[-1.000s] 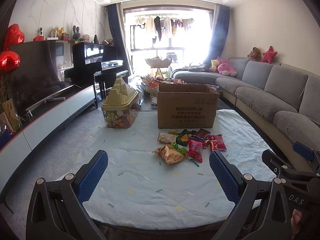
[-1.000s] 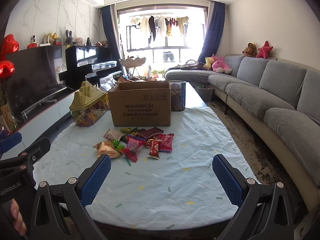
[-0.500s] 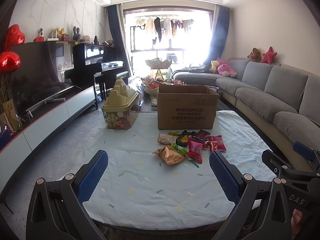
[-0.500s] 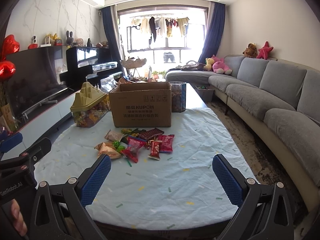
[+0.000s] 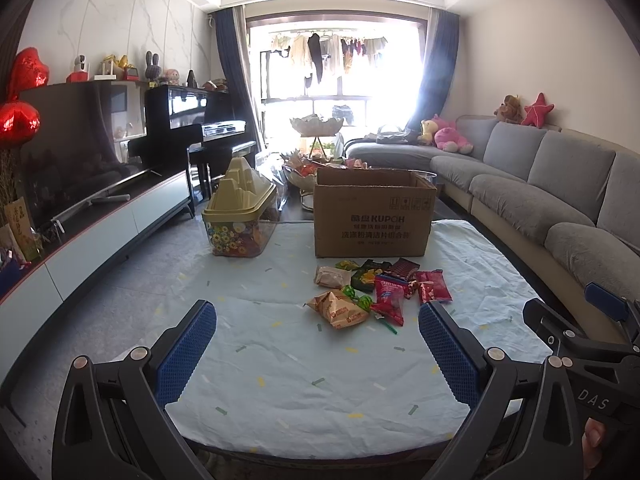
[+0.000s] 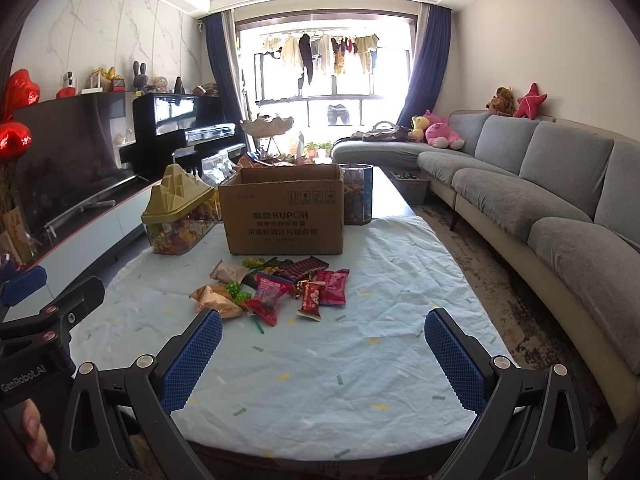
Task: Organize snacks
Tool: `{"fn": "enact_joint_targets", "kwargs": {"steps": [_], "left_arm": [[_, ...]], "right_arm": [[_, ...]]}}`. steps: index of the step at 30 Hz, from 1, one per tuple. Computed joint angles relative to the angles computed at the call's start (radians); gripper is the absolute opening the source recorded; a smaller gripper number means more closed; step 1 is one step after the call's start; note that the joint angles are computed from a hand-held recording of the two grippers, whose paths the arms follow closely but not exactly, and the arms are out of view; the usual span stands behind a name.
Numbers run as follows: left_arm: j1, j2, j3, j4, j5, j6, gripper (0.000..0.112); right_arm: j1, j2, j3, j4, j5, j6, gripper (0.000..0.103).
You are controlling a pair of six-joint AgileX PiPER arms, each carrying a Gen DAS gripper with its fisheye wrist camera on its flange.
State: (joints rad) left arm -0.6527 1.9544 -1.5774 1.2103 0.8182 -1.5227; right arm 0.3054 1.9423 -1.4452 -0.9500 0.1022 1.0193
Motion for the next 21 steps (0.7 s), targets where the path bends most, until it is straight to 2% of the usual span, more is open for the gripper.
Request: {"fn": "enact_joint_targets", "kwargs": {"steps": [21], "left_arm": [[0.001, -0.001, 0.003, -0.008, -0.004, 0.004, 0.103]], "right_arm": [[0.000, -0.002, 0.003, 0.005, 0.001, -0.004, 0.102]]}}
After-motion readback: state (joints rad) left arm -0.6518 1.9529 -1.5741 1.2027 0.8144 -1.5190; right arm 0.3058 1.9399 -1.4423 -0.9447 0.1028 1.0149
